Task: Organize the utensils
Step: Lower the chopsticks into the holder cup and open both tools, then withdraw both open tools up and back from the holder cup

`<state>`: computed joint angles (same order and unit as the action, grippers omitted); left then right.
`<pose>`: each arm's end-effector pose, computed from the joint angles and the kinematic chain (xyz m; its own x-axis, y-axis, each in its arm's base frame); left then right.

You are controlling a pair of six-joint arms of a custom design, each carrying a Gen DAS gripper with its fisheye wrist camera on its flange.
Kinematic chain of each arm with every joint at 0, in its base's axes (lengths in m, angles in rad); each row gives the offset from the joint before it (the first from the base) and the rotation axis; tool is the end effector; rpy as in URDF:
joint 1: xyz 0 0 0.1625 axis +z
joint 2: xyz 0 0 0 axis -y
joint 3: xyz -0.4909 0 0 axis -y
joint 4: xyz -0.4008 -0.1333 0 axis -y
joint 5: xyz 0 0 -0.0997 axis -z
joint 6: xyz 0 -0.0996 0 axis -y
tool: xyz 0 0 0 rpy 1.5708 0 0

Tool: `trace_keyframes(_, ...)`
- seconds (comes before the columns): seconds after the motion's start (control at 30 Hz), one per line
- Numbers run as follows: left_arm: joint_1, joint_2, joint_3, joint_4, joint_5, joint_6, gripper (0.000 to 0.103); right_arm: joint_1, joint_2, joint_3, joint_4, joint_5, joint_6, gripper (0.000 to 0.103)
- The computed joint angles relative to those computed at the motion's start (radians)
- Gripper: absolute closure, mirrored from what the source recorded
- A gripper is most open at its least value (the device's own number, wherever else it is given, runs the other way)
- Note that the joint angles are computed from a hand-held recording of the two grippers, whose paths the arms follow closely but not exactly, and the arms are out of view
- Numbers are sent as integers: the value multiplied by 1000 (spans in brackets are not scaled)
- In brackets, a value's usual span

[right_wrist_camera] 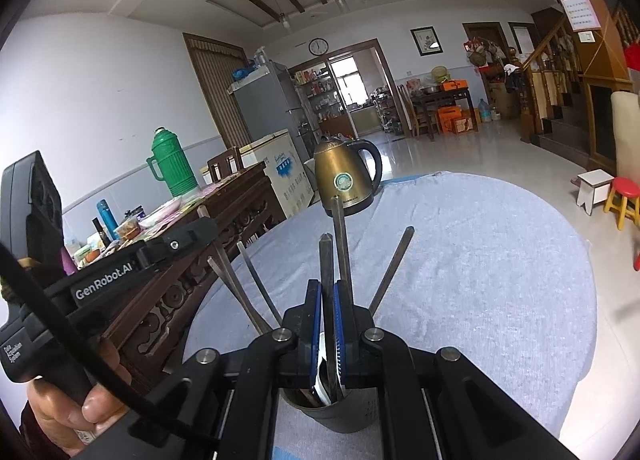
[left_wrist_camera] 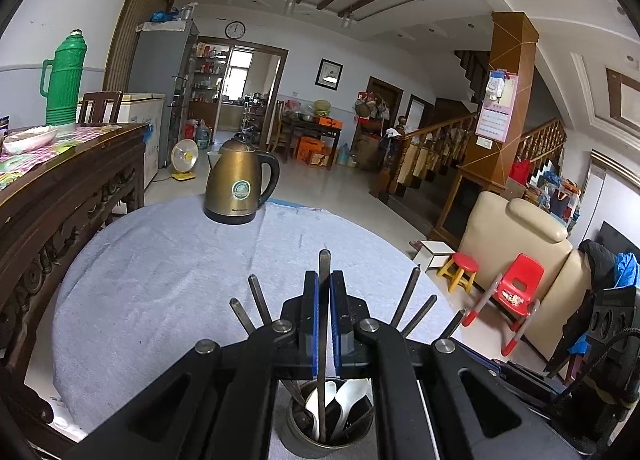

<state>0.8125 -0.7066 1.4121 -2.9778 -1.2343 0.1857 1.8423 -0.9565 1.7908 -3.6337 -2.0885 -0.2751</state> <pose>-0.4400 -0.7062 0.2139 -0.7205 0.5883 -0.3670 0.6699 0.4538 -0.5877 0.2598 -0.6202 0.3316 -0.9015 0.1201 0.4157 -0.3480 0.3698 -0.8615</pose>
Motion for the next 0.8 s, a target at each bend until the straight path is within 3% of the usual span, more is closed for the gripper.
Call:
trace_keyframes(0.43,-3,-32,47,39,28,33,97,-21,-36,50,21,52,60,94)
trace_keyframes(0.53,-12,-43,62,54,58,40,76,-24,-45,57,22,55,74,94)
trace_keyframes(0.6,-20,-54,84,49,89,41,50,-22,-47,59,25,37,82,88)
trace_keyframes(0.7,-30,-71,111,42,120,45,41,-15,-52,64,38,4,95,72)
trace_keyframes(0.8,-41,-83,125,42,166,44,32,-1,-51,66,24,-38,68,72)
